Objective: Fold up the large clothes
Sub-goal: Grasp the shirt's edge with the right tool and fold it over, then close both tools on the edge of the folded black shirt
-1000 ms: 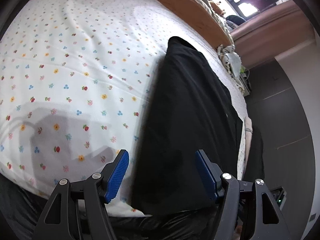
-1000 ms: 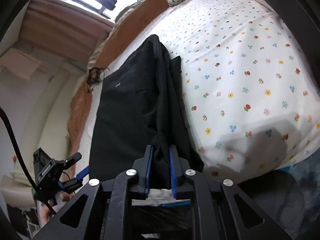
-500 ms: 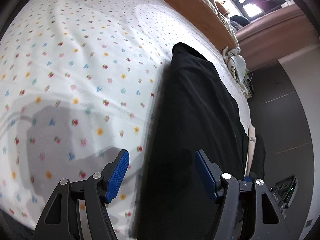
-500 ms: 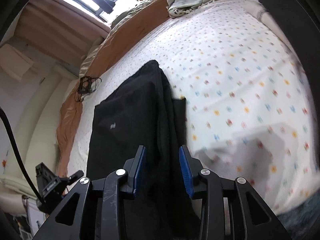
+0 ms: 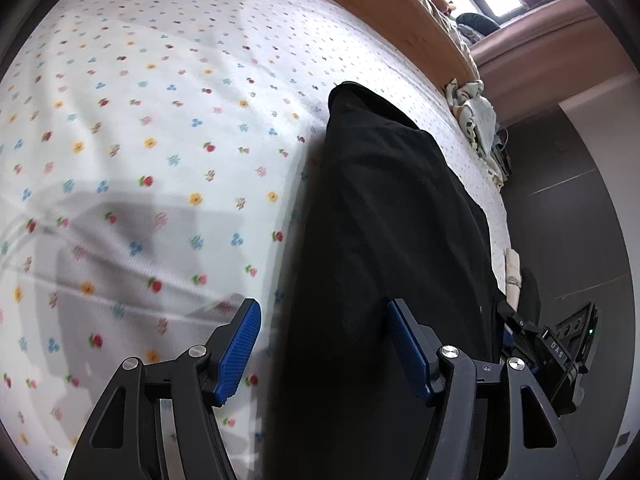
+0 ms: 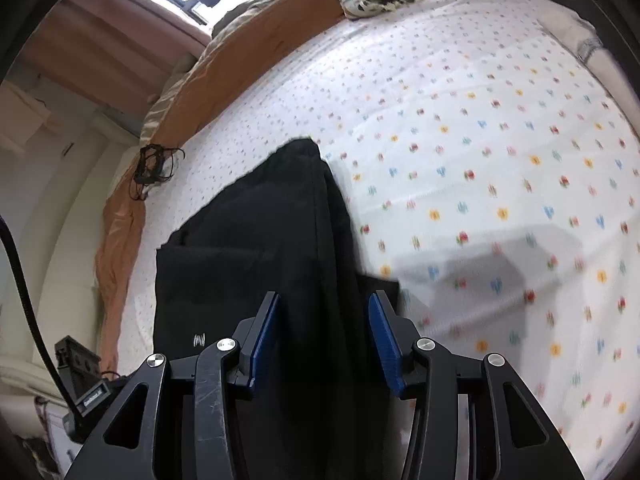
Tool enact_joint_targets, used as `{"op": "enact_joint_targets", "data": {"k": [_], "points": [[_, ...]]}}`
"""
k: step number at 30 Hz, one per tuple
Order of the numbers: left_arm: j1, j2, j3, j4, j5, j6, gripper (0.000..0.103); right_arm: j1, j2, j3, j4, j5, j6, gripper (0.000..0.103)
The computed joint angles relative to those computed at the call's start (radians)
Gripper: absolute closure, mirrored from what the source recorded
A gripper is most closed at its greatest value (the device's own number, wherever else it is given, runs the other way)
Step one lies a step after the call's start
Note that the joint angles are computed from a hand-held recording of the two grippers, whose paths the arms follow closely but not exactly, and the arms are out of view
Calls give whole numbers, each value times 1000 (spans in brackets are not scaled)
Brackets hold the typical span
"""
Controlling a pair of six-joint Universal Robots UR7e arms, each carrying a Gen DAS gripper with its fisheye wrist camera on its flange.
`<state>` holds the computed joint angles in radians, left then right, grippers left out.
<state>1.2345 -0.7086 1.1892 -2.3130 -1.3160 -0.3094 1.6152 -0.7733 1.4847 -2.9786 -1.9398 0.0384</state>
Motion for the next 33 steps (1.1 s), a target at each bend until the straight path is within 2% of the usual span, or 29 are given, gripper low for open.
{"op": "enact_joint_targets", "data": {"k": [1,3,4,5,9,13,16,18,19,20,22,25,33], "points": [[-1,5,-8,5,-3,4,40,1,4,-7,-3,1,-5,57],[-3,12,-21,16,-11,12,43,-1,8,-15,-8,7,-11,75],[-5,14,-23,17,-12,16,47,-5,7,-16,-4,26,-17,92],[-9,16,-25,16,-11,19,48,-8,5,-16,-1,45,-21,93],[-27,22,-32,23,6,35,49,-4,-1,21,-78,39,-60,99],[-25,30,-54,38,-16,34,49,-26,-37,93,-130,53,-12,99],[-24,48,-79,39,8,35,49,-41,-43,105,-122,67,3,99],[-23,66,-107,55,18,45,49,-42,-46,102,-100,74,18,96],[-21,74,-119,66,20,46,49,-45,-53,104,-90,90,30,85],[-19,80,-130,77,18,44,49,-44,-58,102,-78,83,41,66],[-18,88,-144,81,14,44,49,-45,-72,116,-93,70,54,47],[-15,97,-157,85,11,55,49,-67,-94,145,-97,126,67,46],[-2,126,-196,100,-12,43,48,-130,-88,132,27,299,97,46]]}}
